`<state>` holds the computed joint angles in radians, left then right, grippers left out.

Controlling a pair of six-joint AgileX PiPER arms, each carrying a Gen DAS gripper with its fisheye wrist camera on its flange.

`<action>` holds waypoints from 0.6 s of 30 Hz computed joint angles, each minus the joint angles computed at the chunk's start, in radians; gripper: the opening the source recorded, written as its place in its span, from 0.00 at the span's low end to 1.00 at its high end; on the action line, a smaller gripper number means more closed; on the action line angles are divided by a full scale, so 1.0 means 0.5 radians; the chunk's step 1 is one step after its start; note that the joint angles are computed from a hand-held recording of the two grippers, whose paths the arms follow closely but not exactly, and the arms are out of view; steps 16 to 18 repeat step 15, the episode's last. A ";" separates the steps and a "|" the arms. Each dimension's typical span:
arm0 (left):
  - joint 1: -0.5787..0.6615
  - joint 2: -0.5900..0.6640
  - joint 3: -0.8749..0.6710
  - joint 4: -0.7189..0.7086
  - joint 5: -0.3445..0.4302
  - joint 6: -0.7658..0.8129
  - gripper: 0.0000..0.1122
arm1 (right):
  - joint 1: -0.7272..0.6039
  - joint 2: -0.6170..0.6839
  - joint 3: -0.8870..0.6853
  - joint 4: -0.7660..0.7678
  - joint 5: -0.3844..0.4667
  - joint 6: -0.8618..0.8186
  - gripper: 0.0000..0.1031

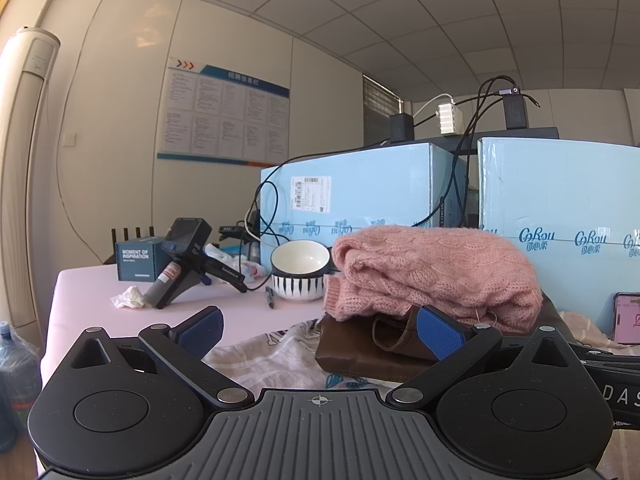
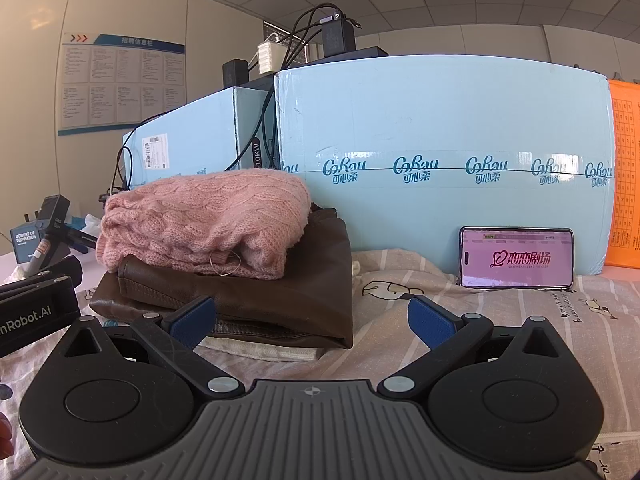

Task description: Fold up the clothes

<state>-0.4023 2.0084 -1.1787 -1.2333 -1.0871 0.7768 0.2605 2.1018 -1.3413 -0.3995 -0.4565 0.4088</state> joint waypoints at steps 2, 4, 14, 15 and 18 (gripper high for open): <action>0.000 0.000 0.001 0.001 -0.001 -0.001 0.92 | 0.001 -0.001 -0.001 0.002 0.002 0.001 1.00; 0.000 -0.002 0.002 0.001 0.001 0.000 0.92 | 0.001 -0.001 -0.001 0.003 0.002 0.001 1.00; 0.006 0.004 -0.010 0.002 0.006 0.005 0.92 | -0.001 -0.001 0.001 0.000 -0.002 0.004 1.00; 0.007 0.005 -0.012 0.002 0.007 0.006 0.92 | -0.001 -0.001 0.001 0.000 -0.002 0.004 1.00; 0.007 0.005 -0.012 0.002 0.007 0.006 0.92 | -0.001 -0.001 0.001 0.000 -0.002 0.004 1.00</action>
